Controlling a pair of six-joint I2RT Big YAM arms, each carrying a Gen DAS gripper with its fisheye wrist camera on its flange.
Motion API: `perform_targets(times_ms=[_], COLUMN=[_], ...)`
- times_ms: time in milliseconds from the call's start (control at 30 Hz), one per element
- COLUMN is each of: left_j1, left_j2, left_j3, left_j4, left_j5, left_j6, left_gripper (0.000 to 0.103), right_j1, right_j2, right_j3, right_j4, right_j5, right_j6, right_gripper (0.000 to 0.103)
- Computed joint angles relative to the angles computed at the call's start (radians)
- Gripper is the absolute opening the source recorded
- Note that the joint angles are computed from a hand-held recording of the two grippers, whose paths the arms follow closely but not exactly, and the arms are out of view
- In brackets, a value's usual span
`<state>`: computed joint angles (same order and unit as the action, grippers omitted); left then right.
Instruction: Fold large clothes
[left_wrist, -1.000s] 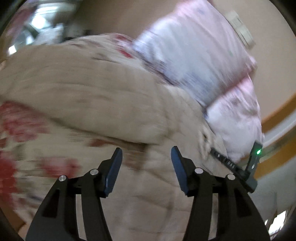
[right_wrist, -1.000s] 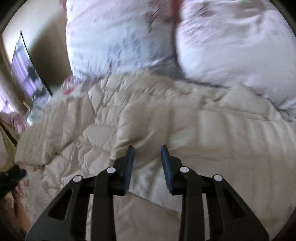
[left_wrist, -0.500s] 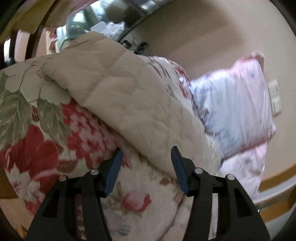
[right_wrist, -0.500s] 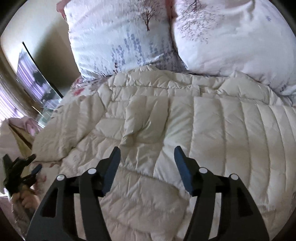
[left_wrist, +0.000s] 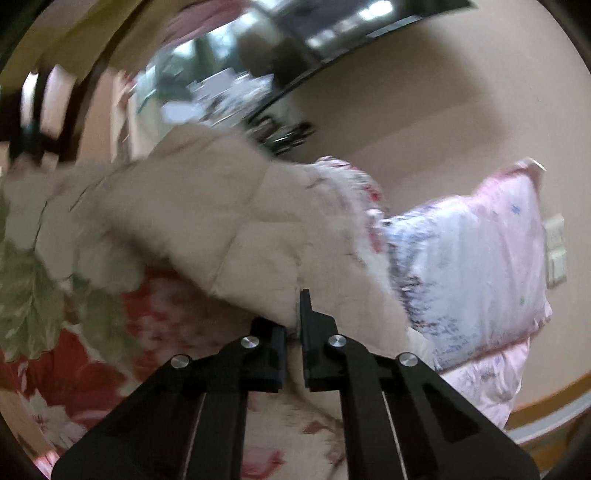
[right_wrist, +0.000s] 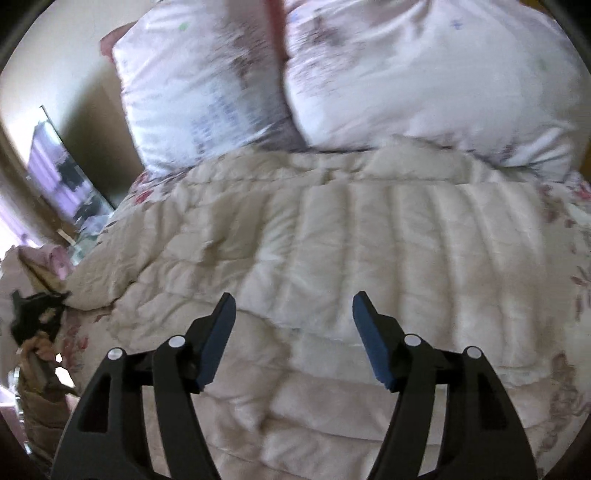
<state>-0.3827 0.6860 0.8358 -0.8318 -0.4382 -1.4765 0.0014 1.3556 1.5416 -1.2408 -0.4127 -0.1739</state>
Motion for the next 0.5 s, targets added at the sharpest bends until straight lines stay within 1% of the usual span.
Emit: perform_targets(times_ms=[33,133,233,267,333,400,500], left_j1=[-0.013,-0.072,-0.143,-0.169,-0.204,-0.243,-0.289], left_j2=[0.014,0.094,0.204,0.245,0.315,0.405,0.524], left_j3=[0.024,0.135,0.252,0.288,0.343,0.411,0.491], left_j4=[0.005,0.042,0.107,0.135,0.178,0.222,0.263], left_j5=[-0.014,-0.053,-0.056,-0.043,-0.013,0.040,0.126], left_j6=[0.029,0.162,0.301,0.346,0.412,0.487,0.557], left_gripper=[0.005,0.005,0.005,0.005,0.005,0.005,0.005], right_j1=[-0.013,-0.059,-0.096,-0.101,-0.119,-0.129,-0.152], right_j2=[0.000,-0.004,-0.013,-0.015,-0.022,-0.027,-0.028], right_j3=[0.002,0.002,-0.004,-0.005,-0.012,-0.021,-0.032], right_j4=[0.000,0.005,0.006,0.005,0.007,0.009,0.007], right_j5=[-0.001,-0.013,-0.032,-0.034,-0.044,-0.046,-0.052], right_j6=[0.001,0.004,-0.003,-0.006,-0.012,-0.013,-0.011], right_gripper=[0.066,0.066,0.066,0.066,0.066,0.066,0.067])
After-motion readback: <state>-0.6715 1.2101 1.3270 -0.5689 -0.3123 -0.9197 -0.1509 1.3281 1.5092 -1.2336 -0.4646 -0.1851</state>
